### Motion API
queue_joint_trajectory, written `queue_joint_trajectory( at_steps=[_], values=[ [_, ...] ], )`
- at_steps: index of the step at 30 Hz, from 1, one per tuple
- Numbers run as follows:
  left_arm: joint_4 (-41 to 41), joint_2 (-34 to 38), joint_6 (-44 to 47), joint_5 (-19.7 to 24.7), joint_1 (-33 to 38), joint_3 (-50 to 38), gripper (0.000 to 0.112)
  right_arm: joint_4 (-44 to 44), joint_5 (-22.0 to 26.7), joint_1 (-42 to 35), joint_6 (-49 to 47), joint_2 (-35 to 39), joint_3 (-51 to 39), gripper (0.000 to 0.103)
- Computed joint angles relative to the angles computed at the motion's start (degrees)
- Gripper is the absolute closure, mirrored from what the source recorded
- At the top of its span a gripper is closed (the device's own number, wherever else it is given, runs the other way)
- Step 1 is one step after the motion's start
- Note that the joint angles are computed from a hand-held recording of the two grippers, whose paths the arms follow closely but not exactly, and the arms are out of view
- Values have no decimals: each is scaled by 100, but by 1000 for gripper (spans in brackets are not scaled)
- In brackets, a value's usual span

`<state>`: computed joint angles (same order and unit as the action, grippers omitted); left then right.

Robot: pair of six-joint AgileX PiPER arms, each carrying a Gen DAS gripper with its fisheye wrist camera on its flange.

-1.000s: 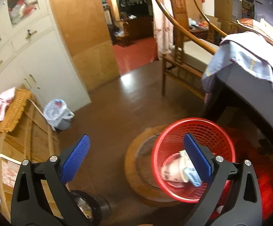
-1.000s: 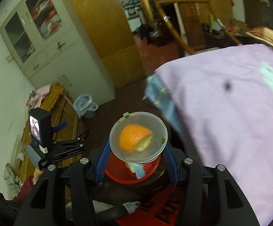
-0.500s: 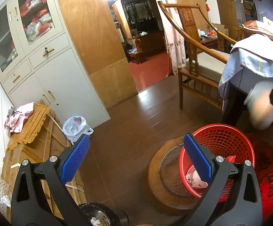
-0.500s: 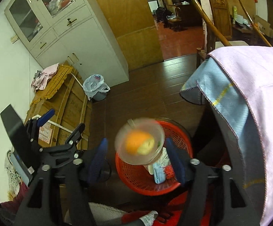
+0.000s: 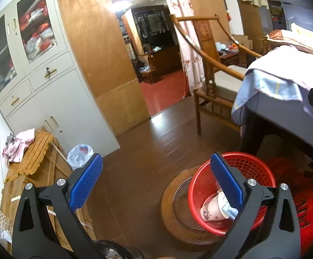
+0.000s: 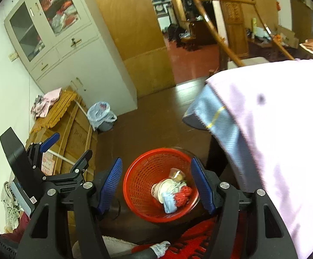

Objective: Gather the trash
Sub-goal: 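Move both tools back over the remaining trash on the table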

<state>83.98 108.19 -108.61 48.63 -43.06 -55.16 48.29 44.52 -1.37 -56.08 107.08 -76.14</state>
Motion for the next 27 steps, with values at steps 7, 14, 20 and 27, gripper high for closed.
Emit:
queue_joint_trajectory(
  at_steps=[7, 14, 20, 27],
  values=[
    [-105, -81, 389, 358, -572, -360, 16, 527, 134, -789, -697, -730, 610, 38],
    [-281, 47, 958, 803, -1219, -995, 16, 1023, 555, -1780, -1362, -1299, 1057, 34],
    [-389, 332, 1545, 1237, -1830, -1814, 16, 1433, 1161, -2923, -1993, -1583, 1256, 32],
    [-465, 1018, 2455, 1509, -2450, -3172, 16, 1736, 2014, -4499, -2655, -1519, 1219, 29]
  ],
)
